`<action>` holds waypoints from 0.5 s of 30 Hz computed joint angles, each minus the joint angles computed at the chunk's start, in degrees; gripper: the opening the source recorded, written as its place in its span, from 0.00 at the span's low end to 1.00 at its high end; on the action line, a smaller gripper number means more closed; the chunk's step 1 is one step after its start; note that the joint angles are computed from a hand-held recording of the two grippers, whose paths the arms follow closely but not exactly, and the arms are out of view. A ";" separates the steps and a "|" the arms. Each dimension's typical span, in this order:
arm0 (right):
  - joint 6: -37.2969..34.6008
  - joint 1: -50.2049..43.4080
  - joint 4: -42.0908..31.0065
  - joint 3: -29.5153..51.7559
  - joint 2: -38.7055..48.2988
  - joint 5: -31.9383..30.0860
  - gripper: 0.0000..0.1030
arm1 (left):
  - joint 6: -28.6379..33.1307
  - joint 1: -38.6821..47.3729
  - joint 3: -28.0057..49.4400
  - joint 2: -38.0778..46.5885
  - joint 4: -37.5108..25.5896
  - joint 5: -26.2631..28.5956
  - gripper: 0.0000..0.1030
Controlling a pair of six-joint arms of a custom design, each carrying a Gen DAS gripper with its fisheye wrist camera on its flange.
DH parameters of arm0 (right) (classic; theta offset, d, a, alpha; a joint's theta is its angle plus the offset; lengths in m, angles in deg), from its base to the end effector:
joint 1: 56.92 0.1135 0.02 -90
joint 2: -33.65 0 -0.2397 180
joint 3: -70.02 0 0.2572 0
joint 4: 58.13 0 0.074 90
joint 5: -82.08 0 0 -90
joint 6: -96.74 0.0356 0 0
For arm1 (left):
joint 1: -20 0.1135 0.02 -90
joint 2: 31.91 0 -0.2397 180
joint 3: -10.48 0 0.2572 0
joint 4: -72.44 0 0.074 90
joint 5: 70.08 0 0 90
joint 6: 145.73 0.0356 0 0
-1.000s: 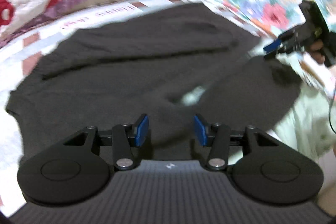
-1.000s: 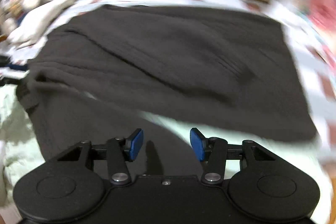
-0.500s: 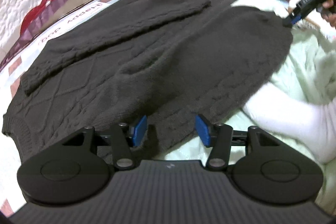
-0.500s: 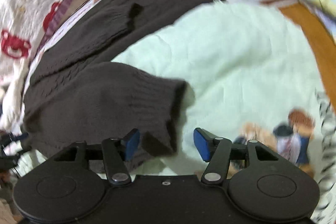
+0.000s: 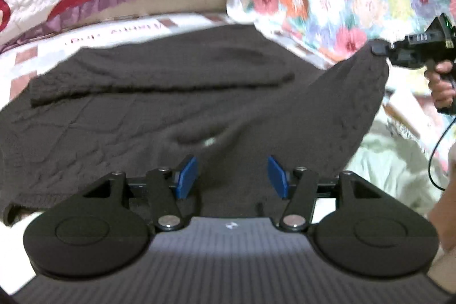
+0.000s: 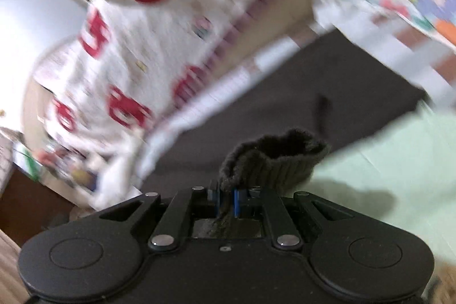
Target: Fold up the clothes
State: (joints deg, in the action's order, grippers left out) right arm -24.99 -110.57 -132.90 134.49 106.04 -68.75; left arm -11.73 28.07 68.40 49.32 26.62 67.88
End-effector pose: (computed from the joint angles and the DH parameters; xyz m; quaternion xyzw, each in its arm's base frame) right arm 0.1518 -0.1538 0.2159 0.1319 0.8511 0.3341 0.3830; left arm 0.2557 0.0096 0.1572 0.3472 0.8321 -0.2865 0.3241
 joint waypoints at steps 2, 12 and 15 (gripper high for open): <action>3.69 3.37 1.29 3.22 -0.61 -1.01 0.11 | 4.12 -1.32 0.31 -0.12 -1.67 -0.37 0.57; 28.77 19.48 18.75 12.02 -3.54 -5.44 0.11 | 12.42 -6.01 -5.13 -5.44 -0.87 -6.89 0.63; 34.36 22.60 23.02 14.05 -3.01 -5.23 0.11 | 12.38 -8.06 -7.85 -7.02 5.09 -13.01 0.63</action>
